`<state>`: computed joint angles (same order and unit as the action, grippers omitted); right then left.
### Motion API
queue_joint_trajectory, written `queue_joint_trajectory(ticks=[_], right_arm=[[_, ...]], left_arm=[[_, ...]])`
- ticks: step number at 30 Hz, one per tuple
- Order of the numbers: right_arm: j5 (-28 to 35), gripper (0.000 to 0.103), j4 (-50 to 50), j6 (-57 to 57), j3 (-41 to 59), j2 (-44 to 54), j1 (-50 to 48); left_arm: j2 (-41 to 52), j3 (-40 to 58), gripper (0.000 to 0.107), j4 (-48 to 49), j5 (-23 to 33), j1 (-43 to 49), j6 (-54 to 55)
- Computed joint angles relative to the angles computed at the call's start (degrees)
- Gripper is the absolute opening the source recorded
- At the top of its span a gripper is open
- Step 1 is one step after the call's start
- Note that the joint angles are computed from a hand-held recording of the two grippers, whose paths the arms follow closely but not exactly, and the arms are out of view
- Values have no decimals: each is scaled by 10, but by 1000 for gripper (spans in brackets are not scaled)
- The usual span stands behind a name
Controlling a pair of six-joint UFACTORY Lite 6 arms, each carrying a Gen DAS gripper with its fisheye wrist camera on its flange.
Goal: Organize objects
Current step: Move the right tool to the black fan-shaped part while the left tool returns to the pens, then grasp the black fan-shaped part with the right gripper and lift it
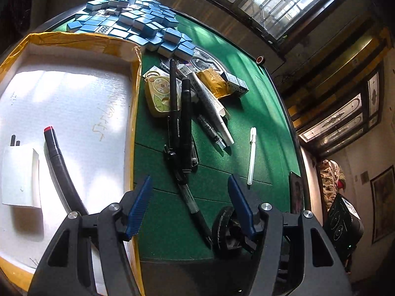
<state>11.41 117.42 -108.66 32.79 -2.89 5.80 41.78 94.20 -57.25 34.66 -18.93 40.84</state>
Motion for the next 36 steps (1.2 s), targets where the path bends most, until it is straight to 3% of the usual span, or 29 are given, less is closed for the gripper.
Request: queue_joint_trajectory(ticks=[9,13,20,26,29,36], right_arm=[[-37,58,181,-197,-19,-7,54],[-20,55,92,-110,-21,-10,38],[-14,56,15,-58,-33,-25,33],[-4,68,9,-69,-56,-46,38],[-17,68,107,-170,-58,-44,54],[2,57,72,-146,-65,-47,27]], left_arm=[[4,8,62,15,3,-6,-13],[-1,1,62,11,-1,-4,-6],[-1,-1,62,21,-3,-13,-7],[8,6,62,28,0,-16,-16],[8,6,62,30,0,-17,-17],[10,8,62,36,0,-17,-26]])
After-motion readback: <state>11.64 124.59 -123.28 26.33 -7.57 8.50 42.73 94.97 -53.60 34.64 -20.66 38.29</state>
